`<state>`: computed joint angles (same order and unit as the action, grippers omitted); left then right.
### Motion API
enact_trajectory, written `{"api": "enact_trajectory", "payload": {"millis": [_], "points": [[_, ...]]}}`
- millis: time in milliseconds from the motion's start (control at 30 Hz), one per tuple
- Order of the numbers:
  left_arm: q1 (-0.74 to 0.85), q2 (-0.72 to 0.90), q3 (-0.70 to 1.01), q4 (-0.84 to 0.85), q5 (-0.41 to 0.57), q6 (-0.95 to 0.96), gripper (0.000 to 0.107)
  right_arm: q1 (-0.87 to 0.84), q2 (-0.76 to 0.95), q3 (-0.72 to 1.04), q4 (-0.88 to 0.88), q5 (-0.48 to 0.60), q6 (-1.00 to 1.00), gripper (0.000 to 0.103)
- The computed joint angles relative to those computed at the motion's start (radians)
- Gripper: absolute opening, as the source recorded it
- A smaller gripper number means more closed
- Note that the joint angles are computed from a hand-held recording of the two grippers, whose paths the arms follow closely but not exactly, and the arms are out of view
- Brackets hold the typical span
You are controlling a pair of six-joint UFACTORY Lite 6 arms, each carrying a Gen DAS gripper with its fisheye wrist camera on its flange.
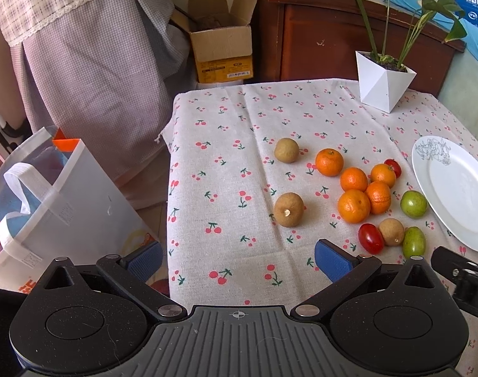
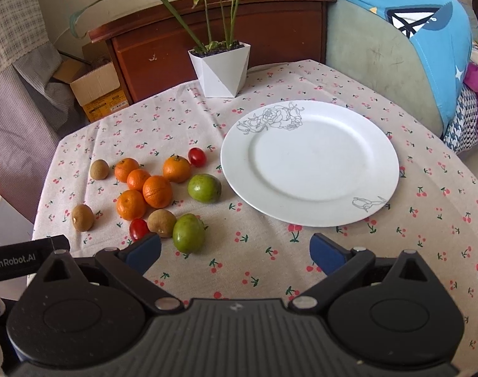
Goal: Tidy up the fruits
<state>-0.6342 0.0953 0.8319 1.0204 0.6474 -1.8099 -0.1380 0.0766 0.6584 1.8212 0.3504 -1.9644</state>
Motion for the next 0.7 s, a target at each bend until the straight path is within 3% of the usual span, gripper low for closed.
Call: {"api": "enact_trajectory", "payload": {"millis": [300, 700], "points": [[0.059, -0.06, -0.09, 0.077, -0.064, -0.107, 0.102, -0.117, 0.068, -0.01, -0.089, 0.197, 0.017, 0.078], [0.049, -0.021, -0.097, 0.264, -0.128, -0.273, 0.099, -0.087, 0.119, -0.006, 0.028, 0.25, -0.069, 0.058]]}}
